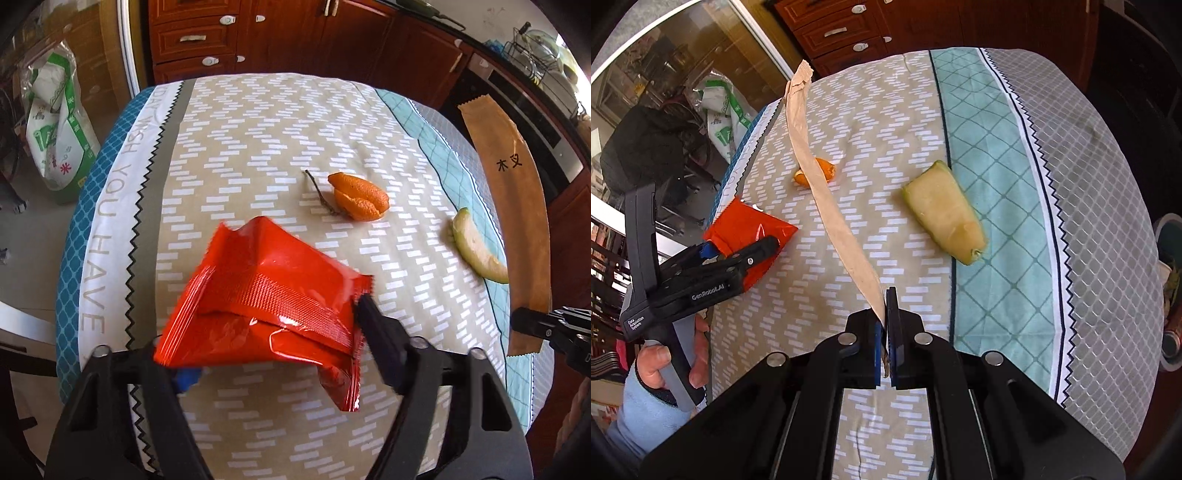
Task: Collect trash
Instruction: 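Grasp the brown paper strip with the right tool while the left tool grasps the red wrapper, then carry the red wrapper and paper strip over the teal bin and release both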
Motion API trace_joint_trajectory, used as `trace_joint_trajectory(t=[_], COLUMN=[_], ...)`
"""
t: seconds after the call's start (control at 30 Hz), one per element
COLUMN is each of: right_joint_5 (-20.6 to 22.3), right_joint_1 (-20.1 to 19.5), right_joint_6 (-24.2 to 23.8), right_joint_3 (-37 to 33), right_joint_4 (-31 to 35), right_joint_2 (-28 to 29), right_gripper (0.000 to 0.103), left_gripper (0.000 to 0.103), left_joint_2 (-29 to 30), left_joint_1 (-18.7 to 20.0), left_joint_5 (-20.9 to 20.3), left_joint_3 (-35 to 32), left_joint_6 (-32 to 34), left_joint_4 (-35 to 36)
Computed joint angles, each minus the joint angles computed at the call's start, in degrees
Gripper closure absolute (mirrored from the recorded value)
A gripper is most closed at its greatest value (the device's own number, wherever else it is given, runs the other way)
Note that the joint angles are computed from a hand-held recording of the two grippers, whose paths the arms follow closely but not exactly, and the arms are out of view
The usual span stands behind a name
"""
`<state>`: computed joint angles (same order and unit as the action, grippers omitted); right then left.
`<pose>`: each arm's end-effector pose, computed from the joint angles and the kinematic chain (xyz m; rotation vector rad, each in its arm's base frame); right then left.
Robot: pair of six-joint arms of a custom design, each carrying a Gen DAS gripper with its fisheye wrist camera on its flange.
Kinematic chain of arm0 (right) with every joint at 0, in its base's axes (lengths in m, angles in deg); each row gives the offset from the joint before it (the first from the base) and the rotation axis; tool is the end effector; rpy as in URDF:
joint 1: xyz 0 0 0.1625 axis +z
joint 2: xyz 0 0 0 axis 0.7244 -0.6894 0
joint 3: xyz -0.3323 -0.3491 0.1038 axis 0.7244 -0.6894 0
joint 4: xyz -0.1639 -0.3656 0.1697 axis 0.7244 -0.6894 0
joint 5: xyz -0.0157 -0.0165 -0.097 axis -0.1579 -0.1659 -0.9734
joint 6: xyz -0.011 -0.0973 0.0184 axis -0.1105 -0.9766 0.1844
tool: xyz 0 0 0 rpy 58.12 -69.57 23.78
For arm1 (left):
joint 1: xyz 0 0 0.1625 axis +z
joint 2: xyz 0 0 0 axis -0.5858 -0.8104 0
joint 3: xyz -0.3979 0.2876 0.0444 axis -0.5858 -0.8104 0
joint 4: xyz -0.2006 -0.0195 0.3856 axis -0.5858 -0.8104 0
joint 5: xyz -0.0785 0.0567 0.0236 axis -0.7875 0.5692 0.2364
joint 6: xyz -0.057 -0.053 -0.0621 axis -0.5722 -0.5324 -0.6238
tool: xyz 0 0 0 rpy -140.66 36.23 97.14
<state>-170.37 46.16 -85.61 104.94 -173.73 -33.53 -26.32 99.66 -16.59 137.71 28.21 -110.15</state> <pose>0.1222 -0.7492 0.1739 0.0369 -2.6131 0.5775 -0.2017 -0.8364 0.0790 0.6105 2.5039 -0.4186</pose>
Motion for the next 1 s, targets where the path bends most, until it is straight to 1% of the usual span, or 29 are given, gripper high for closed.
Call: trace_joint_trajectory(t=[0.03,0.07,0.13,0.17,0.23,0.37,0.43,0.6,0.77,1.0], right_joint_5=[0.0,-0.01,0.49,0.91,1.88,3.61,4.77,6.11,7.39,8.79], right_joint_1=[-0.25,-0.36,-0.81,-1.05,-1.44,-1.87,-2.12,-2.56,-3.97,-7.64], right_joint_6=[0.37,0.69,1.29,1.63,2.19,2.57,2.79,2.68,2.84,3.85], right_joint_3=[0.48,0.72,1.42,1.75,2.42,3.69,4.52,6.9,10.56,17.33], right_joint_4=[-0.16,-0.22,-0.6,-0.78,-1.15,-2.3,-3.04,-5.6,-9.46,-15.32], right_joint_2=[-0.37,-0.58,-1.16,-1.47,-2.1,-3.25,-4.04,-6.24,-9.94,-17.2], right_gripper=[0.1,0.1,0.1,0.1,0.1,0.1,0.1,0.1,0.1,0.1], left_gripper=[0.06,0.066,0.071,0.079,0.079,0.079,0.079,0.078,0.078,0.078], left_joint_2=[0.0,0.06,0.09,-0.03,-0.61,-1.81,-2.46,-2.89,-1.73,1.82], left_joint_1=[-0.06,-0.21,-0.67,-0.79,-1.04,-2.11,-2.76,-4.98,-7.59,-11.37], left_joint_5=[-0.51,-0.43,0.78,0.71,-0.15,-0.1,-0.51,-1.56,-3.19,-7.55], left_joint_3=[-0.04,-0.02,0.59,0.74,1.35,3.16,4.08,5.22,4.84,1.95], left_joint_6=[-0.01,0.03,0.74,0.65,0.28,0.99,1.24,2.92,4.45,6.63], left_joint_4=[-0.02,-0.22,-1.84,-1.95,-2.08,-3.14,-3.61,-3.92,-3.95,-1.99])
